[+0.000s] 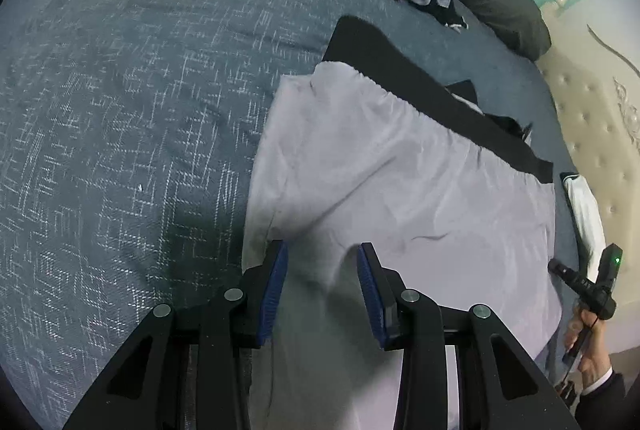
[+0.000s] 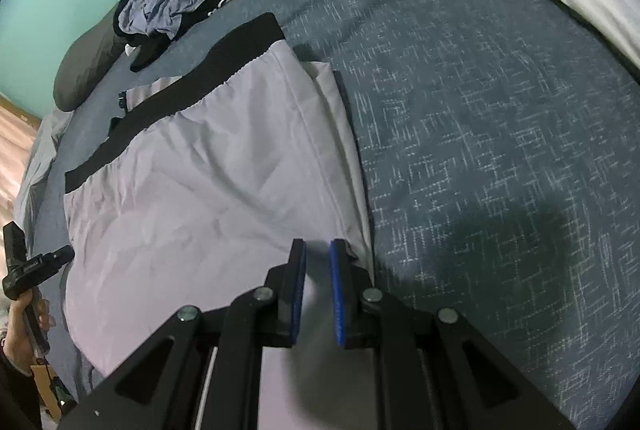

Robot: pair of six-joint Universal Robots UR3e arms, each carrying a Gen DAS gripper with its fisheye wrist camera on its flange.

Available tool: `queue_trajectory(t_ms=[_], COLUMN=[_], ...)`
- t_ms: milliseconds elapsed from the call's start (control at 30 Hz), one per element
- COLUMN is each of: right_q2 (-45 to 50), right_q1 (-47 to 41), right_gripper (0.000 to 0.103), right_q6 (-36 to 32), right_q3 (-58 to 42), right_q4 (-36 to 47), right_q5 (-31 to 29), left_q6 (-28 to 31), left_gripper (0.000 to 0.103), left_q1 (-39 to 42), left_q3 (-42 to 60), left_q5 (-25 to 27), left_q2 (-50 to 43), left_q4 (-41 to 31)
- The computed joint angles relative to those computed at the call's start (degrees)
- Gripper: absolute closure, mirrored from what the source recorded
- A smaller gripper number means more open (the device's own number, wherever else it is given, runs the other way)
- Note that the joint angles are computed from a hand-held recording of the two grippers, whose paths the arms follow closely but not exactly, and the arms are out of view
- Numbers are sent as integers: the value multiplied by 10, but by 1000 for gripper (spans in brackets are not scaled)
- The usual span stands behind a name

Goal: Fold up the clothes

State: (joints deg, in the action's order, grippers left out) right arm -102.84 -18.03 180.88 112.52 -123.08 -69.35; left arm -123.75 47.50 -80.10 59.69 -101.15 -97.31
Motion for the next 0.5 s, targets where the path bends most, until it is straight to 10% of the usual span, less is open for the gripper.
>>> queue_trajectory(t_ms=[500], right_q2=[25], right_q1=[37], right_gripper=[93], right_q6=[28], right_q3=[-64], right_q4=[1], right_q5=[-22], left_q6=[39], left_gripper=[62], left_q1=[36], left_q3=[30], left_q5=[-32], left_q2=[17], left_q4=[-62])
